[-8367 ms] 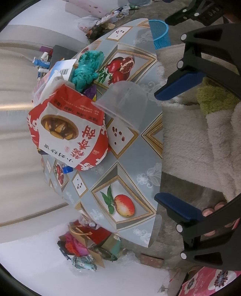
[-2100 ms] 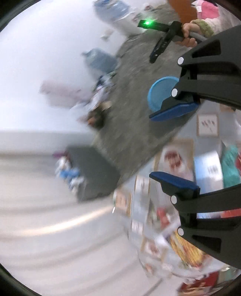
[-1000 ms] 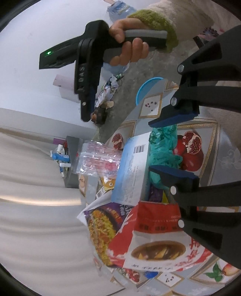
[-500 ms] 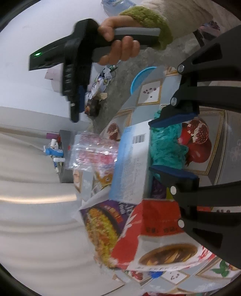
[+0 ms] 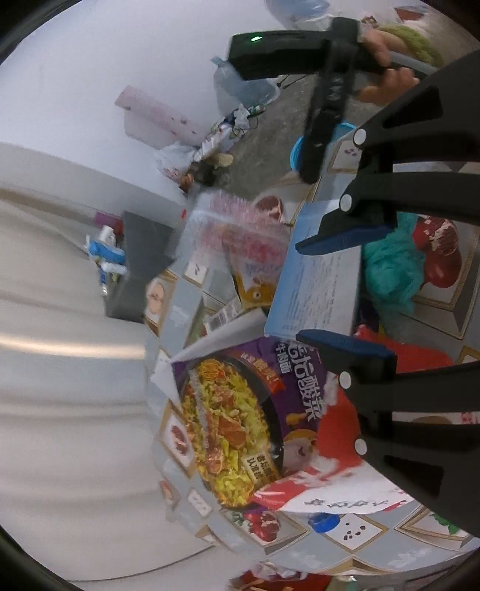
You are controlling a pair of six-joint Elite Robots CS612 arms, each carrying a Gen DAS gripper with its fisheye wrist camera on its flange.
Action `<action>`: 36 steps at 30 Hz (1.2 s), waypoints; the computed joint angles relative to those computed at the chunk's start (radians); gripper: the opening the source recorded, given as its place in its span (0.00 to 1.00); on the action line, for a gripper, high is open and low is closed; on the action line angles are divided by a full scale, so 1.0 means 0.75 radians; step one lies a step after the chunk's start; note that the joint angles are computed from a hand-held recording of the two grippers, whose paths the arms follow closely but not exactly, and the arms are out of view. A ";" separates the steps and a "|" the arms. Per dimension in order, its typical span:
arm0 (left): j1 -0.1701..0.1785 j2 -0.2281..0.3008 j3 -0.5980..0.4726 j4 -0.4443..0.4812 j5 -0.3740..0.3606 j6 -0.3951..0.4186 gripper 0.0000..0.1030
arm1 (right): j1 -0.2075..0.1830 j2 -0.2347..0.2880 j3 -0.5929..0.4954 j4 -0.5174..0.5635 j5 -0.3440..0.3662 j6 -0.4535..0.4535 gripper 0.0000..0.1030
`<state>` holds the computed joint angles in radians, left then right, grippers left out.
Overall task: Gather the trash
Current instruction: 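Close the right gripper on the blue-and-white box and lift it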
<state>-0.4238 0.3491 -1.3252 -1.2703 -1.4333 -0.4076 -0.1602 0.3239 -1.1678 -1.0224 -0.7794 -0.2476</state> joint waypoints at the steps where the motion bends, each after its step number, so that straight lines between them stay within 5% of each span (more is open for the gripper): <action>1: 0.005 -0.016 0.032 0.019 -0.011 -0.003 0.40 | 0.000 -0.002 0.011 0.011 0.007 0.006 0.46; 15: 0.029 -0.118 0.256 0.137 -0.081 -0.006 0.47 | -0.001 -0.001 0.062 0.222 0.133 -0.048 0.47; 22: 0.032 -0.121 0.272 0.143 -0.186 -0.023 0.47 | 0.013 0.005 0.051 0.215 0.135 -0.055 0.36; 29: 0.030 -0.120 0.256 0.137 -0.142 -0.033 0.47 | 0.004 0.016 0.023 0.158 0.108 -0.003 0.34; 36: 0.053 -0.156 0.326 0.170 -0.132 -0.061 0.63 | -0.005 0.021 0.026 0.133 0.081 0.042 0.37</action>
<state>-0.3841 0.2324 -1.0808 -1.1429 -1.5326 -0.4530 -0.1636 0.3396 -1.1482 -0.9224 -0.7183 -0.2158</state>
